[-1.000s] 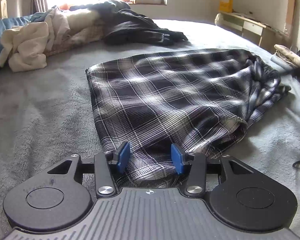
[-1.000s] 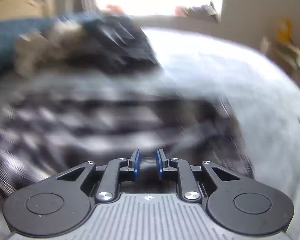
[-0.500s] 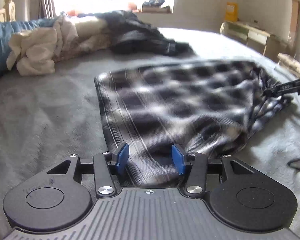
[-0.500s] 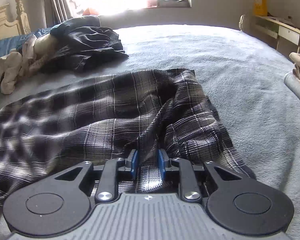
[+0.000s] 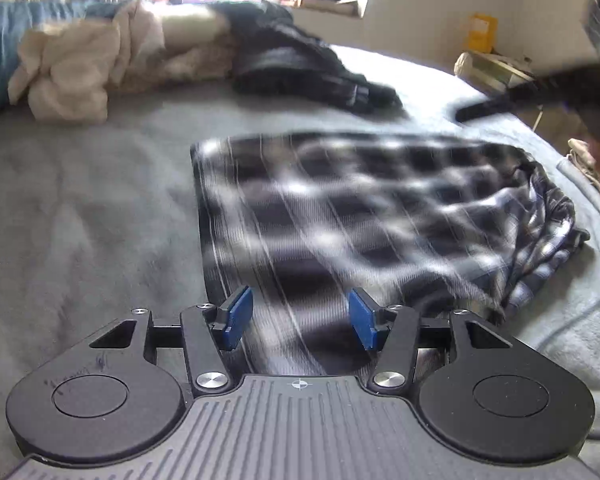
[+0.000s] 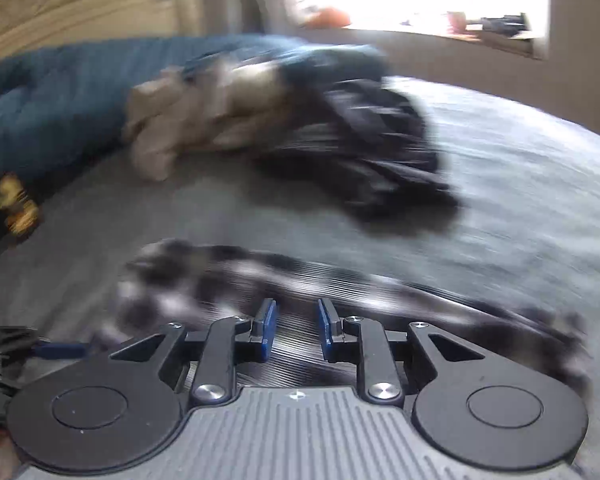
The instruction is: Fold clothes
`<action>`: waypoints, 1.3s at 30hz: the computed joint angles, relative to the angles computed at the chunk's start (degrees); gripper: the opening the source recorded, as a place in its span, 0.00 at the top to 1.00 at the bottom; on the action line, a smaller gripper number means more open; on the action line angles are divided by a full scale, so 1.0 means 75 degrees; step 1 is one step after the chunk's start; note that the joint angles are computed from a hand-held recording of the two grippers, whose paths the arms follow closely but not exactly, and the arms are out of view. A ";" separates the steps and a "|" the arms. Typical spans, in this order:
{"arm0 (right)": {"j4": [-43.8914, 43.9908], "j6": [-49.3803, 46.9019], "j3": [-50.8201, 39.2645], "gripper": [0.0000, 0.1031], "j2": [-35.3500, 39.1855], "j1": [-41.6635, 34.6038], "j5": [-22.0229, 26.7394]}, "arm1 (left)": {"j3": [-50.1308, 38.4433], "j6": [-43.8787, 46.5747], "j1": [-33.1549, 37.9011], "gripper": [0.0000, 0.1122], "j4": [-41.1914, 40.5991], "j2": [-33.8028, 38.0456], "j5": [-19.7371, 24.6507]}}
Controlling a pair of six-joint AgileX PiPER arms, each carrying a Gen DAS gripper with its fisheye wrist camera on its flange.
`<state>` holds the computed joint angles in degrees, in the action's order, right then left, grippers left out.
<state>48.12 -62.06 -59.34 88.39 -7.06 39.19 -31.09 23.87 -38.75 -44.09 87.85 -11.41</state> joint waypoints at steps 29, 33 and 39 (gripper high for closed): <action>-0.5231 0.6768 -0.9253 0.45 0.6482 0.4179 0.3272 | 0.1121 -0.6069 0.0842 0.48 0.6730 0.0036 -0.1279; -0.5350 0.6627 -0.8031 0.94 0.5900 0.4263 0.2303 | 0.1128 -0.6029 0.0871 0.48 0.6723 0.0083 -0.1370; -0.5381 0.7103 -0.7209 0.95 0.5613 0.4311 0.1104 | 0.1109 -0.6016 0.0806 0.48 0.6634 0.0032 -0.1256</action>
